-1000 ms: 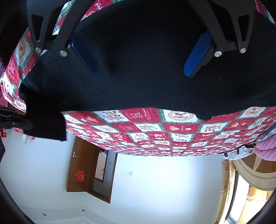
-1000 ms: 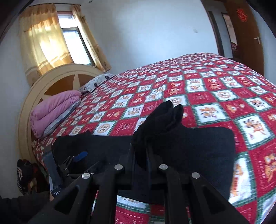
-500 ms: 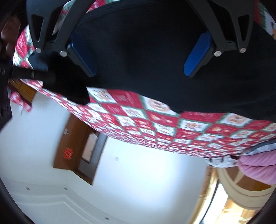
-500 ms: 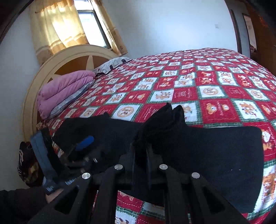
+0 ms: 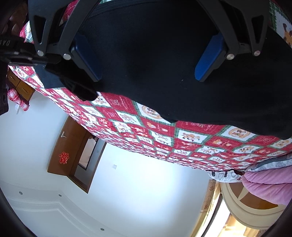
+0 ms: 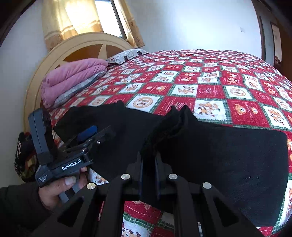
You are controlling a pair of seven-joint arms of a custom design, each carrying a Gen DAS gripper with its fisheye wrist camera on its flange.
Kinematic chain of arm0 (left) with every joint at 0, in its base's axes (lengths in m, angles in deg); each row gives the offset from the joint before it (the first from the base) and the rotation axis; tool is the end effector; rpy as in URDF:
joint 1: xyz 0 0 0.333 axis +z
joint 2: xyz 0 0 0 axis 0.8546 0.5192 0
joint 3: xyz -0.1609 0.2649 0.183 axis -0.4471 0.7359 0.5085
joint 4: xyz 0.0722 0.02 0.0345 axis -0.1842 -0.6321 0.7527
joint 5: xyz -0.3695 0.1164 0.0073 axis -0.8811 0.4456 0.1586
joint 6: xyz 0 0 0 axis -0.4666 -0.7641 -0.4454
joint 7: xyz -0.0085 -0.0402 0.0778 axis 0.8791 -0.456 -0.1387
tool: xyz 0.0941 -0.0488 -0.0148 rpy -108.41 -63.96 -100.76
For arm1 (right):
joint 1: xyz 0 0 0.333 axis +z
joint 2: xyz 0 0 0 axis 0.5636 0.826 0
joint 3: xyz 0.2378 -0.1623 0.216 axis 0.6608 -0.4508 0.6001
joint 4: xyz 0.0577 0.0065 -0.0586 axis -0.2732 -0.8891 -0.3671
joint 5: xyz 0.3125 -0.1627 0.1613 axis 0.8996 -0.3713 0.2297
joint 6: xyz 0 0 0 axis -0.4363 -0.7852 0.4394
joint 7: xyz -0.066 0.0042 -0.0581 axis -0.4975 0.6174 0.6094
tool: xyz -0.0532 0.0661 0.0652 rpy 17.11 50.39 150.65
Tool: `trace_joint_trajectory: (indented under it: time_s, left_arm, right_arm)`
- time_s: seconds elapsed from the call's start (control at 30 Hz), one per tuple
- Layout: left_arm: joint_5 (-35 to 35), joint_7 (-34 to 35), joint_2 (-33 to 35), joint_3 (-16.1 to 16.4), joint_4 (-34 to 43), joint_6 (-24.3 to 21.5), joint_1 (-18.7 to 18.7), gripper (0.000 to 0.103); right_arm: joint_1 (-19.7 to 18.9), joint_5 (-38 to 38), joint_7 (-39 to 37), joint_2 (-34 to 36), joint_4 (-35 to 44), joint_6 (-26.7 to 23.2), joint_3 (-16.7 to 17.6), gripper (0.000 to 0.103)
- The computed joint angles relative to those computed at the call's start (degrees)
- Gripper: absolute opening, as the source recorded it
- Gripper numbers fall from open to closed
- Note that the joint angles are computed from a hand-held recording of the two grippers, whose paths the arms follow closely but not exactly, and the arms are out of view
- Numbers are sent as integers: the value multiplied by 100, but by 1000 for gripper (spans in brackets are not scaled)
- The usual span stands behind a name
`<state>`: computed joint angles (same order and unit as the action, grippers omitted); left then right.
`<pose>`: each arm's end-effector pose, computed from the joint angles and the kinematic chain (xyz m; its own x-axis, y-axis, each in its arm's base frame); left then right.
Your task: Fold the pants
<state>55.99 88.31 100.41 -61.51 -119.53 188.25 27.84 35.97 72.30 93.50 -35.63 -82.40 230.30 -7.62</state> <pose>0.6933 -0.3780 0.4386 -0.2872 -0.8919 0.3492 -0.5232 -0.1593 -0.8372 0.6476 0.1938 0.4913 0.3043 -0.9269 -0.2196 -0.6867 -0.0537 -0.7250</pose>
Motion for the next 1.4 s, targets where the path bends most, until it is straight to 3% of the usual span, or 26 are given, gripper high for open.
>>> trace_joint_trajectory:
  time_s: [0.27,0.4,0.57,0.67,0.7,0.77,0.87,0.97,1.0,1.07,1.1,1.13,1.17,1.23,1.27,1.3,1.33,1.4]
  left_arm:
    - [-3,37,-31,-71,-71,66,47,103]
    - [-20,66,-32,-59,-85,86,39,103]
    - [-56,89,-33,-11,-91,78,-1,103]
    - [-64,81,-52,120,-98,-8,-94,103]
    - [-65,66,-63,165,-111,-32,-126,103]
    - [-76,5,-93,324,-126,-119,-233,103]
    - [18,-135,-123,662,-86,-292,-460,103]
    - [302,-194,-111,949,54,-482,-666,103]
    - [412,-193,-110,922,95,-507,-653,103]
    - [649,-194,-67,903,306,-715,-665,103]
    - [794,-276,4,1086,496,-957,-804,103]
    - [925,-287,64,1068,686,-1216,-799,103]
    - [1009,-222,119,850,862,-1417,-664,103]
    - [1097,-92,277,350,1258,-1853,-363,103]
    - [1103,32,453,34,1649,-2308,-177,99]
    - [1170,-1,580,-81,1903,-2579,-114,94]
    - [1246,-54,733,-135,2190,-2830,-91,82]
    - [1415,-193,1032,-214,2758,-3324,-59,72]
  right_arm:
    - [494,-775,474,155,105,-53,-453,11]
    - [537,-1088,639,246,196,-116,-480,11]
    - [916,-1843,997,317,277,-363,-894,13]
    - [813,-1933,939,322,300,-423,-781,19]
    - [605,-1752,722,320,301,-464,-543,28]
    - [239,-1279,221,266,262,-571,-135,35]
    - [172,-1006,-31,-29,15,-533,-168,35]
    - [-319,34,-792,-346,-171,-521,163,36]
    - [-377,250,-867,-438,-195,-520,119,37]
    - [-104,-53,-162,-591,-227,-392,-505,37]
    - [20,-153,137,-624,-225,-357,-762,37]
    - [82,-197,566,-674,-241,-327,-1028,37]
    - [188,-419,1032,-703,-258,-353,-1299,37]
    - [543,-1568,2540,-726,-264,-524,-2056,37]
    - [488,-1693,2842,-711,-269,-585,-2143,37]
    - [335,-1481,2743,-677,-241,-641,-2030,37]
    - [111,-1179,2577,-642,-208,-714,-1833,37]
    - [-105,-790,2415,-592,-197,-735,-1634,37]
